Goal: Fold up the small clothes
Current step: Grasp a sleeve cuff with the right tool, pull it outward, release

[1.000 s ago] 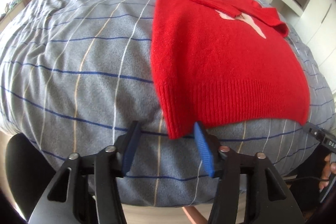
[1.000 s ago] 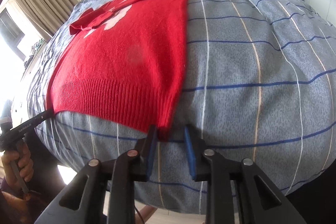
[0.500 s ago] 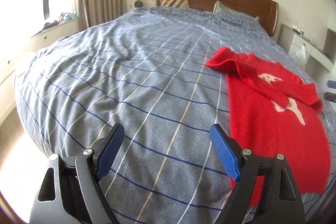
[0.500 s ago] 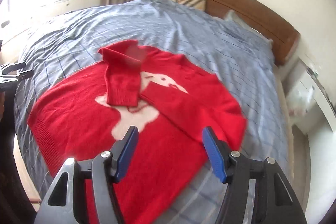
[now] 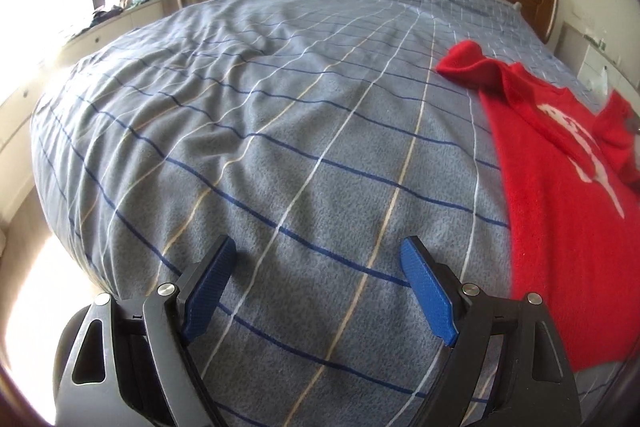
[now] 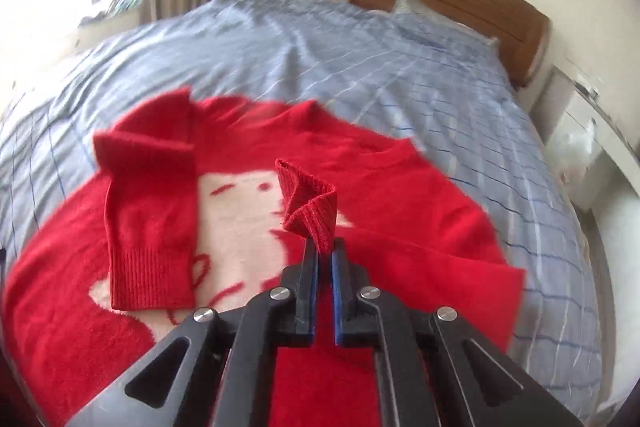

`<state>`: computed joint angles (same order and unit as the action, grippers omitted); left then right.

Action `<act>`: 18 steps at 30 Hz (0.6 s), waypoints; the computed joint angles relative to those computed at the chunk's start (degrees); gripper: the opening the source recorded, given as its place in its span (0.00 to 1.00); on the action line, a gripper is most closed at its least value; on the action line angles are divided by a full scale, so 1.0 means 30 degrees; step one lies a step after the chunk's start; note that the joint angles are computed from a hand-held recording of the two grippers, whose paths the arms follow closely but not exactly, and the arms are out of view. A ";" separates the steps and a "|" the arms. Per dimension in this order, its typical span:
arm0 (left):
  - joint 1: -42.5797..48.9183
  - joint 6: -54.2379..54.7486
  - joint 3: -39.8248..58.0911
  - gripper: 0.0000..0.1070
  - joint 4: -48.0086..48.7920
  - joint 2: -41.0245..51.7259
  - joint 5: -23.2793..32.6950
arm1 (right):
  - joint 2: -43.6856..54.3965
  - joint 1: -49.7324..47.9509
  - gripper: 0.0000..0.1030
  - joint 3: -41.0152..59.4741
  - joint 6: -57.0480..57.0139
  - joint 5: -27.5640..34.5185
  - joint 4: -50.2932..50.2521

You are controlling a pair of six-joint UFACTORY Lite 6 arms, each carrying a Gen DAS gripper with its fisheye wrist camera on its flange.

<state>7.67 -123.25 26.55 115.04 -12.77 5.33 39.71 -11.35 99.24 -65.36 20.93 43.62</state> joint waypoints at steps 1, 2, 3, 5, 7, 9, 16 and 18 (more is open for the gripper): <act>0.0227 -0.0687 0.0014 0.81 0.0663 0.0003 -0.0270 | -0.0580 -0.1528 0.05 -0.0113 -0.0495 0.0559 0.1519; 0.0388 -0.1231 -0.0026 0.81 0.1164 -0.0069 -0.0474 | -0.1008 -0.3147 0.05 -0.0010 -0.0324 0.1200 0.2475; 0.0430 -0.1596 -0.0067 0.81 0.1447 -0.0105 -0.0534 | -0.1200 -0.4917 0.05 0.0240 0.0035 0.1727 0.3188; 0.0377 -0.2013 -0.0073 0.81 0.1724 -0.0049 -0.0429 | -0.1380 -0.8046 0.05 0.0694 0.1627 0.1684 0.3007; 0.0058 -0.1450 -0.0097 0.82 0.0984 0.0099 -0.0046 | -0.1098 -1.0620 0.05 0.1072 0.2511 0.1599 0.2313; -0.0292 -0.0716 -0.0115 0.83 0.0144 0.0238 0.0416 | -0.0400 -1.2748 0.05 0.1528 0.3011 0.2641 0.1863; -0.0595 0.0364 -0.0390 0.83 -0.0906 0.0057 0.0938 | 0.1634 -1.6907 0.06 0.0544 0.2734 0.6162 0.4157; -0.0702 0.0945 -0.0449 0.83 -0.1479 -0.0011 0.1086 | 0.2364 -1.7588 0.10 0.0537 0.2341 0.7416 0.5043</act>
<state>5.57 -120.41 25.21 110.60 -12.80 8.58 46.81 -64.11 100.85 -58.34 43.18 58.75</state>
